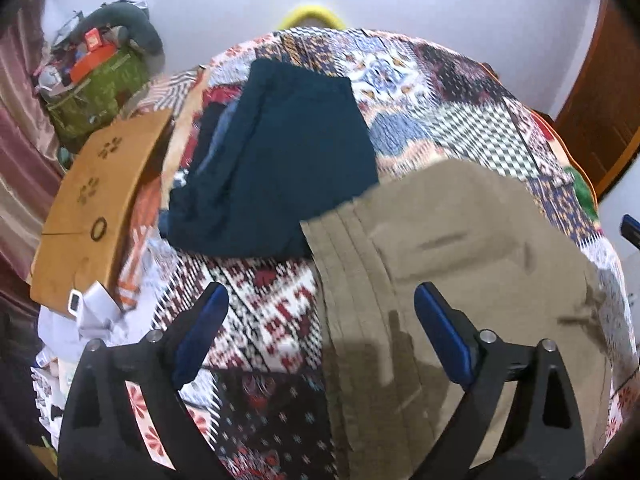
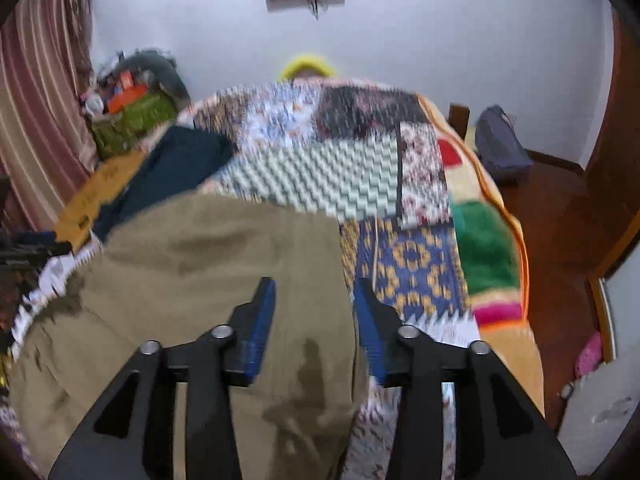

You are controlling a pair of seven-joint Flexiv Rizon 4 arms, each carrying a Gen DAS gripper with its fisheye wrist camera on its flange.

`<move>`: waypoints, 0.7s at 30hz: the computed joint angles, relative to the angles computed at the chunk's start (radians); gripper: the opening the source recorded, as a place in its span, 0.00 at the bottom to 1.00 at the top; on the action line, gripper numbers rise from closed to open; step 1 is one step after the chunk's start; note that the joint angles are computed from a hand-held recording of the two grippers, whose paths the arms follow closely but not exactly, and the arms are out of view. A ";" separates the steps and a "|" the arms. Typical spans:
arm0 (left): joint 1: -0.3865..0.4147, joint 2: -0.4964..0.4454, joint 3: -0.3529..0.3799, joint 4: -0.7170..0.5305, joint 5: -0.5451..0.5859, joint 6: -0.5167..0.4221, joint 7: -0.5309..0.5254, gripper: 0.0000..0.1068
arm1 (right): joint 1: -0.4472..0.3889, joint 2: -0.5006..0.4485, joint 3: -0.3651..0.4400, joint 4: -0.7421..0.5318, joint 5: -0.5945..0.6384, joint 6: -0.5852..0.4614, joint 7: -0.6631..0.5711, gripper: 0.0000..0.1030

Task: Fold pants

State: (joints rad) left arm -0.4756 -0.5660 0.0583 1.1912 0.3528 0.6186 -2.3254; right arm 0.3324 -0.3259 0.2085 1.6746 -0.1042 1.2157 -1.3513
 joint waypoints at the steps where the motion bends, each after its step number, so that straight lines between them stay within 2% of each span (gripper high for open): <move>1: 0.006 -0.006 0.001 -0.010 -0.003 -0.002 0.002 0.89 | -0.002 -0.013 0.003 -0.019 0.007 0.006 -0.006 0.49; 3: 0.020 -0.029 0.003 -0.038 -0.014 -0.015 0.006 0.89 | 0.003 -0.041 -0.003 -0.049 0.004 0.020 -0.002 0.53; 5: 0.039 -0.055 -0.002 -0.055 -0.041 -0.016 0.009 0.89 | 0.003 -0.076 -0.002 -0.091 0.004 0.009 -0.007 0.53; 11: 0.086 -0.151 -0.026 -0.111 -0.160 -0.032 0.043 0.89 | -0.020 -0.198 0.030 -0.243 0.055 -0.096 -0.060 0.53; 14: 0.090 -0.189 -0.023 -0.143 -0.190 -0.045 0.052 0.90 | -0.018 -0.286 0.032 -0.353 0.076 -0.180 -0.075 0.53; 21: 0.113 -0.240 -0.034 -0.158 -0.266 -0.010 0.055 0.93 | 0.002 -0.475 0.027 -0.635 0.129 -0.413 -0.079 0.53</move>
